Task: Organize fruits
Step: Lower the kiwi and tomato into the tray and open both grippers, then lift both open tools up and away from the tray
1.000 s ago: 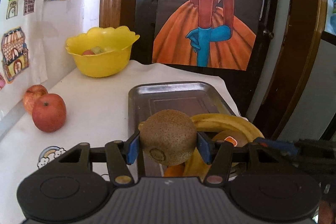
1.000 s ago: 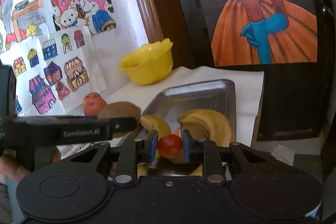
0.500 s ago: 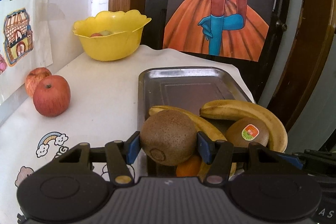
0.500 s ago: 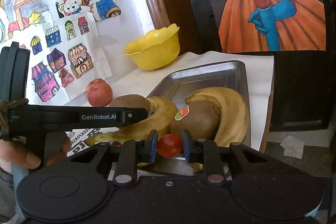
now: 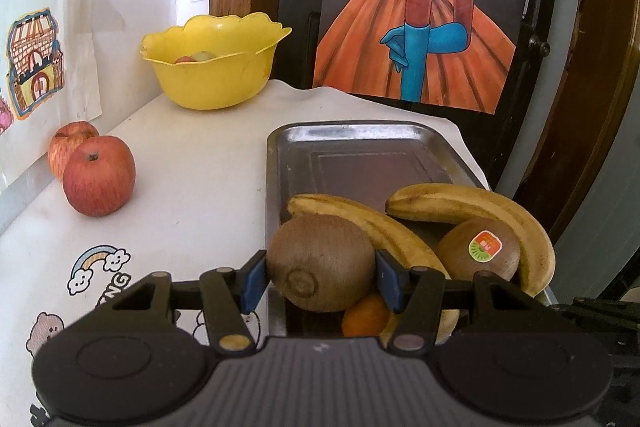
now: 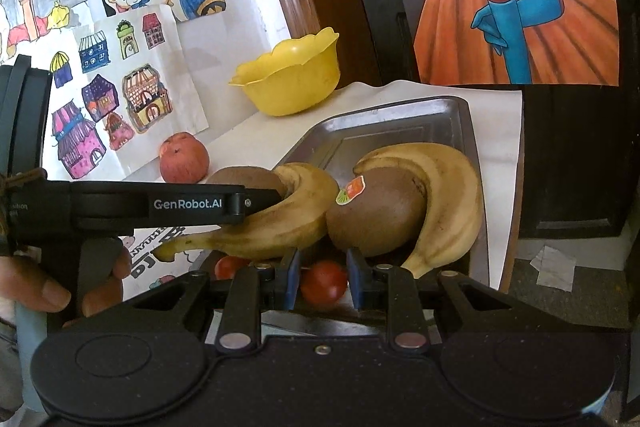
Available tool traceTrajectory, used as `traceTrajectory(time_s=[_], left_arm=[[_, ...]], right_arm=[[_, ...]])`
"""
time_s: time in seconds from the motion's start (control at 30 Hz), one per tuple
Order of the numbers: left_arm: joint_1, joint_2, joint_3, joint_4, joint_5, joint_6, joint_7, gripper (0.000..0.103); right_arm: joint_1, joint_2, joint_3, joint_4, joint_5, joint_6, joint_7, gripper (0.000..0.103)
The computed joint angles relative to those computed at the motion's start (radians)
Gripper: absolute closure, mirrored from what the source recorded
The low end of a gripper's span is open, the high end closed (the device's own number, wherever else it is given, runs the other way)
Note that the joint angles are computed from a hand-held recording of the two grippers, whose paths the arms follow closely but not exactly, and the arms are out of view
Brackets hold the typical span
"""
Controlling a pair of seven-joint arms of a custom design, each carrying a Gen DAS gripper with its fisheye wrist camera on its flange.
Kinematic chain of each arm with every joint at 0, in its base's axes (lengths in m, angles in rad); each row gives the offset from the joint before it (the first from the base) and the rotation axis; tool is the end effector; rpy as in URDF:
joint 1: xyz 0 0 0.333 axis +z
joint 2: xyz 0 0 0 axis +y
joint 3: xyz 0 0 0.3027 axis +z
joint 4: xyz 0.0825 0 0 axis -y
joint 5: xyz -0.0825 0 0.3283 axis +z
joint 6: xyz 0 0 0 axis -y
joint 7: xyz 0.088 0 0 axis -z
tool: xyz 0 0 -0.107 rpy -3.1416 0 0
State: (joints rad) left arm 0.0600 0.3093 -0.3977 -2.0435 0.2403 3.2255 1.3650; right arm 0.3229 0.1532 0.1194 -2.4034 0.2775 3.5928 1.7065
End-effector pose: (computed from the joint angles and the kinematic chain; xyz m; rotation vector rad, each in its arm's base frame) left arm 0.5624 -0.1983 0.4357 -1.4792 2.0212 -1.0651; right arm 0.4771 0.1855 0.4099 -1.5142 1.5496 -0.5429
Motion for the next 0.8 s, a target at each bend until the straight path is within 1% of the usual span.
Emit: traceTrajectory(time_s=[0.1,0.17,0.27,0.37,0.43,0.5,0.53,0.6,0.67,0.73,0.77,0.8], left_arm=[[0.025,0.005,-0.025,-0.002,-0.004,0.005,0.006,0.042],[-0.007,-0.001,0.011,-0.005,0.009,0.018,-0.002,0.042],[0.014,0.000,-0.010,-0.004,0.015,0.009,0.000,0.042],[0.019,-0.002,-0.014,-0.011,0.016,0.014,0.000,0.040],[0.037,-0.007,-0.031,-0.017,0.016,0.017,0.002,0.036],[0.027,-0.018,-0.018,-0.027,0.021,0.030,-0.004,0.029],[0.029,-0.022,-0.019,-0.032,0.024,0.037,-0.007,0.027],[0.058,-0.034,-0.044,-0.047,0.030,0.050,-0.015,0.019],[0.072,-0.054,-0.052,-0.068,0.041,0.067,-0.030,0.016],[0.105,-0.077,-0.077,-0.093,0.060,0.082,-0.049,0.011],[0.118,-0.092,-0.084,-0.110,0.072,0.093,-0.063,0.007],[0.121,-0.112,-0.078,-0.131,0.082,0.109,-0.077,0.004]], right_arm=[[0.022,0.003,-0.012,0.008,0.040,-0.006,-0.035,0.076],[0.033,0.007,-0.016,0.015,0.063,-0.009,-0.054,0.075],[0.037,0.012,-0.014,0.018,0.080,-0.008,-0.065,0.073],[0.056,0.014,-0.020,0.021,0.118,-0.006,-0.092,0.072],[0.070,0.013,-0.024,0.023,0.148,-0.004,-0.114,0.066],[0.079,0.010,-0.026,0.022,0.171,0.001,-0.130,0.060],[0.085,0.008,-0.027,0.021,0.188,0.005,-0.140,0.057],[0.091,0.000,-0.024,0.014,0.208,0.014,-0.150,0.052],[0.101,-0.012,-0.022,0.006,0.233,0.023,-0.164,0.044],[0.115,-0.025,-0.019,-0.002,0.267,0.034,-0.187,0.039],[0.121,-0.034,-0.017,-0.008,0.285,0.041,-0.199,0.035],[0.129,-0.045,-0.013,-0.016,0.305,0.049,-0.211,0.033]])
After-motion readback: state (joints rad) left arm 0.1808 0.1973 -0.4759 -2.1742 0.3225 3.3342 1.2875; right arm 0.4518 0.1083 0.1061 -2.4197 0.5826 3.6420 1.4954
